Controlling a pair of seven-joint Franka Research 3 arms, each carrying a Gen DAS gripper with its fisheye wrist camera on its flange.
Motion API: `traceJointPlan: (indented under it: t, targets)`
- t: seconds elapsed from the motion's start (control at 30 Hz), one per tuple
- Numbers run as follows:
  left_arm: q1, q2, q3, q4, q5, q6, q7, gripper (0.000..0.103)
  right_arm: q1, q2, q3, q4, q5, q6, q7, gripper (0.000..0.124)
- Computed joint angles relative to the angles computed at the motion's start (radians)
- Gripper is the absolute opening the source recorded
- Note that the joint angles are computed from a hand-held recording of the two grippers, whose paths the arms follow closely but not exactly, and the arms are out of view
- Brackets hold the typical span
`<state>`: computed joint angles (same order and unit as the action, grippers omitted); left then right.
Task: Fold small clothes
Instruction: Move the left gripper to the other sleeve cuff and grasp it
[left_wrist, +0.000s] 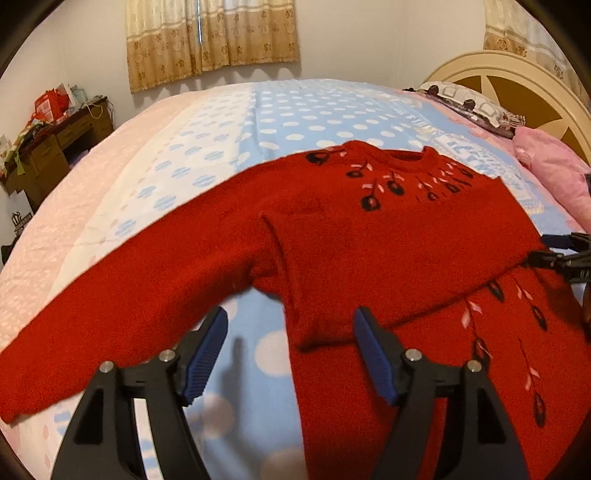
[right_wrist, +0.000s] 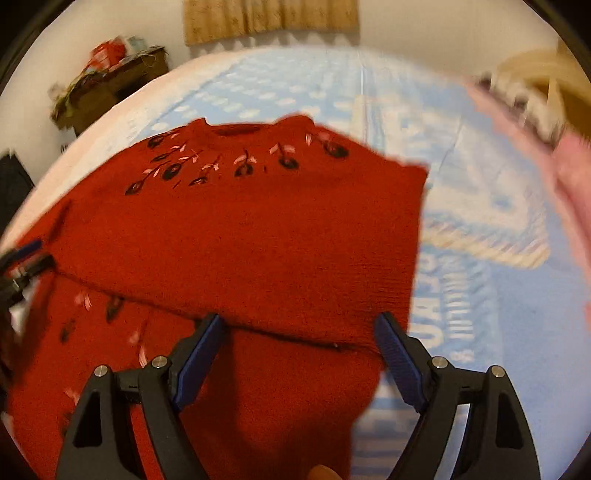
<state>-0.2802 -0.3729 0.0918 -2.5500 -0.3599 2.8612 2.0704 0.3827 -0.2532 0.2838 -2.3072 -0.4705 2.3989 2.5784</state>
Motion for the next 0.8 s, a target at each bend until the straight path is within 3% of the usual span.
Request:
traceJointPlan:
  t: [0.13, 0.23, 0.4, 0.6, 0.8]
  targets:
    - [-0.028, -0.074, 0.026, -0.053, -0.022, -0.049, 0.061, 0.079, 0.059, -0.080, 0.020, -0.062, 0.130, -0.018, -0.022, 0.084]
    - [-0.011, -0.115, 0.009, -0.083, 0.007, -0.055, 0.049, 0.079, 0.057, -0.109, 0.096, -0.069, 0.053, -0.100, 0.036, 0.086]
    - [-0.011, -0.191, 0.050, -0.129, 0.023, -0.045, 0.052, 0.080, 0.072, -0.142, 0.124, -0.073, 0.043, -0.171, 0.102, 0.086]
    - [0.137, -0.209, 0.061, -0.162, 0.154, 0.018, -0.004, 0.080, 0.097, -0.119, 0.197, -0.023, -0.069, -0.316, 0.198, 0.086]
    - [0.304, -0.155, 0.100, -0.118, 0.254, 0.058, -0.094, 0.080, 0.168, -0.058, 0.217, 0.038, -0.187, -0.443, 0.230, 0.086]
